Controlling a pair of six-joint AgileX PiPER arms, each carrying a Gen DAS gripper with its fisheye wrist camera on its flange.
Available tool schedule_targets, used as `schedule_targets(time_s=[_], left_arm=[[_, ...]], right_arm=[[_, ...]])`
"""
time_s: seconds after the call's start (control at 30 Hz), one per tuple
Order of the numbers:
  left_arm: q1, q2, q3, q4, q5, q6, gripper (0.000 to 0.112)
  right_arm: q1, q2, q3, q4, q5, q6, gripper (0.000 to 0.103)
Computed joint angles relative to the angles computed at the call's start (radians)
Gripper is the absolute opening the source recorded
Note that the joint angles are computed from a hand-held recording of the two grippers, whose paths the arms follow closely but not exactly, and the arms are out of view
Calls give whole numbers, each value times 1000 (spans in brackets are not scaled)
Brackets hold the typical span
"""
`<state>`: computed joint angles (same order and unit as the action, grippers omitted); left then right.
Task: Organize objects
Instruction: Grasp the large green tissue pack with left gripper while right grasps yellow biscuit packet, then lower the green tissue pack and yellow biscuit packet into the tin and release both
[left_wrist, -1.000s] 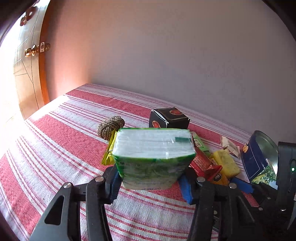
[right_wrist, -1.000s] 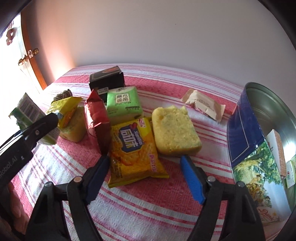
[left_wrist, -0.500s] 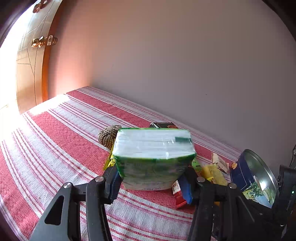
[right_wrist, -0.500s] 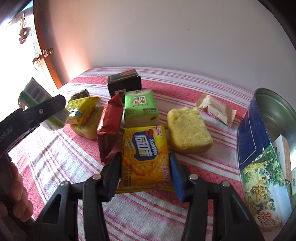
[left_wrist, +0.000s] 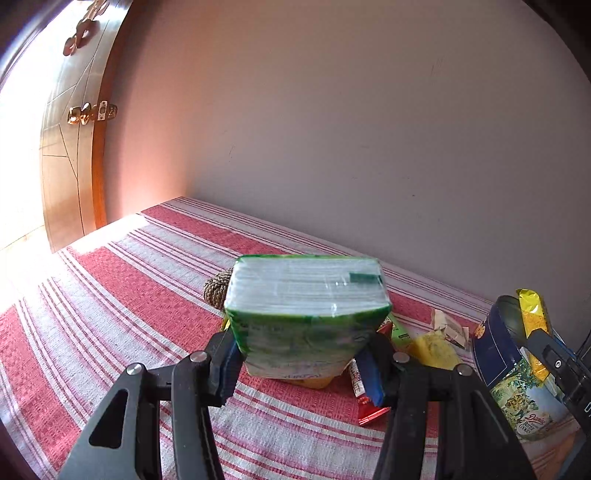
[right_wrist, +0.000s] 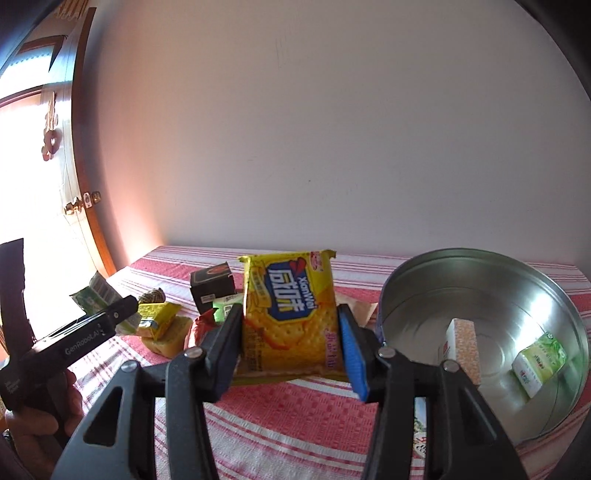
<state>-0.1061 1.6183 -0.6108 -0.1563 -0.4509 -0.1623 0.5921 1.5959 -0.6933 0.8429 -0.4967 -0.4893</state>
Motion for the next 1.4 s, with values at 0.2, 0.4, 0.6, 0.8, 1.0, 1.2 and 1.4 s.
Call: schedule_targets(time_s=[0.2, 0.4, 0.6, 0.8, 1.0, 1.2, 1.4], left_arm=[[-67, 3, 5, -146, -18, 145, 56], [-143, 7, -1, -275, -19, 274, 56], [-227, 9, -15, -364, -11, 332, 56], [-329, 16, -50, -498, -16, 448, 56], [-412, 23, -99, -597, -10, 553, 56], [-491, 40, -151, -627, -26, 606, 56], [-551, 78, -226, -701, -18, 690, 56]], right_arm=[[-44, -38, 34, -42, -3, 39, 50], [-34, -17, 16, 75, -30, -86, 50], [-55, -14, 25, 88, -53, -108, 50], [-130, -53, 93, -13, -67, -50, 50], [-217, -78, 126, -103, -58, 3, 50], [-313, -105, 160, -181, -48, 40, 50], [-423, -123, 181, -291, -28, 97, 50]])
